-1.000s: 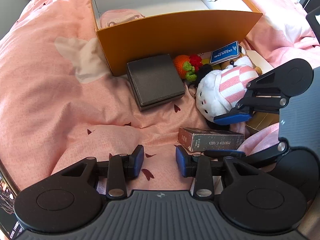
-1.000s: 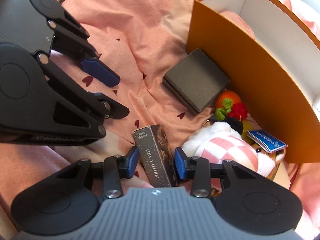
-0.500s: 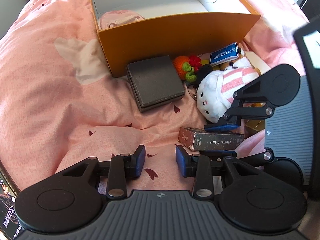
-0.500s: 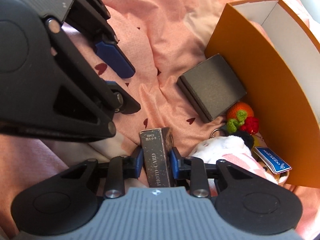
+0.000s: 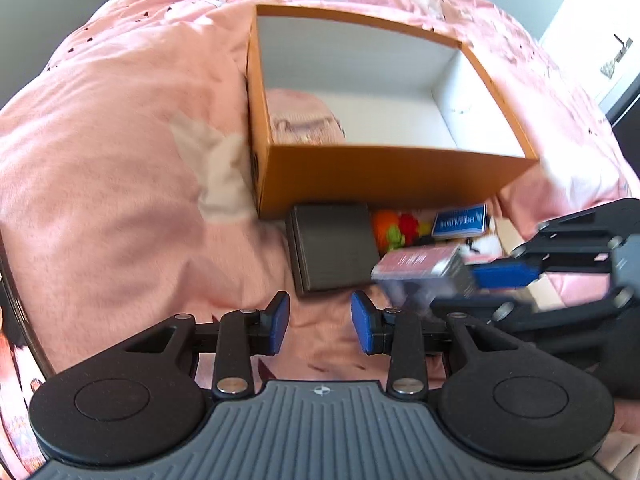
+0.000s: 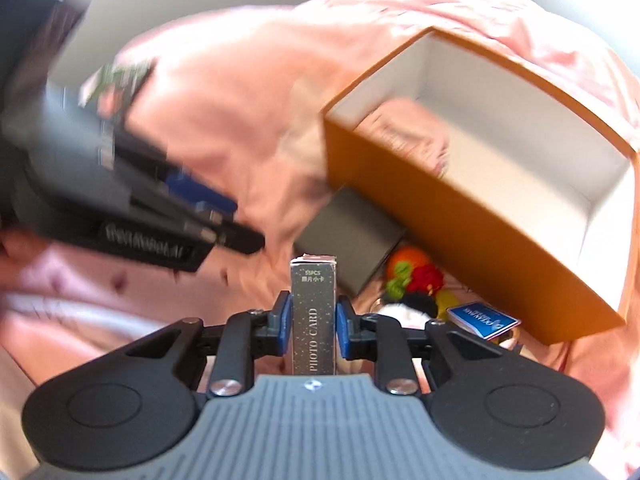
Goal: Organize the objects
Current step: 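Grasp the photo card box with the right gripper while the left approaches the grey case, then grasp the grey square case with the left gripper while the right carries the photo card box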
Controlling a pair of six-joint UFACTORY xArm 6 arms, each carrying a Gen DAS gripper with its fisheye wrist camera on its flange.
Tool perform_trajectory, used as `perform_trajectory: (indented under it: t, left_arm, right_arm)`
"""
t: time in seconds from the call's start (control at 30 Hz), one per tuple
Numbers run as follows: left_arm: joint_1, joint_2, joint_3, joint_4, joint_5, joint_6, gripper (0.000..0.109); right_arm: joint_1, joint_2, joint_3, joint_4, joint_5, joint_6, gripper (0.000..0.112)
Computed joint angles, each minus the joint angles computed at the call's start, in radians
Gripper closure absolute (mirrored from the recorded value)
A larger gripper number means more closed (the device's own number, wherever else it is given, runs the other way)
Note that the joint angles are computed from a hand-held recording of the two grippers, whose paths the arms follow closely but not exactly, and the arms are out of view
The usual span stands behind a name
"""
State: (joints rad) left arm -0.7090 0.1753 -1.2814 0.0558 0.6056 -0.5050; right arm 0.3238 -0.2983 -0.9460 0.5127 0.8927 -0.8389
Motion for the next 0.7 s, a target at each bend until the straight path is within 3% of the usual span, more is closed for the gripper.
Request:
perform_trajectory:
  t: [0.07, 0.2, 0.33, 0.43, 0.57, 0.7]
  left_arm:
    - [0.001, 0.013, -0.015, 0.017, -0.005, -0.007, 0.059]
    - [-0.007, 0.067, -0.064, 0.058, -0.012, -0.033, 0.041]
    - [-0.010, 0.154, -0.146, 0.019, -0.012, -0.036, 0.028]
    - [-0.007, 0.212, -0.196, 0.055, 0.007, -0.109, 0.027]
    - [-0.002, 0.262, -0.248, 0.011, 0.053, -0.146, 0.025]
    - [-0.026, 0.301, -0.306, 0.105, 0.099, -0.194, 0.020]
  right_arm:
    - [-0.035, 0.017, -0.041, 0.056, 0.023, 0.036, 0.089]
    - [-0.065, 0.028, -0.068, 0.079, -0.042, 0.110, 0.088]
    - [-0.097, 0.062, -0.098, 0.083, -0.063, 0.167, 0.088]
    - [-0.129, 0.085, -0.118, 0.120, -0.030, 0.173, 0.088]
    - [-0.147, 0.128, -0.154, 0.163, 0.004, 0.162, 0.088]
    - [-0.174, 0.119, -0.151, 0.191, 0.035, 0.172, 0.088]
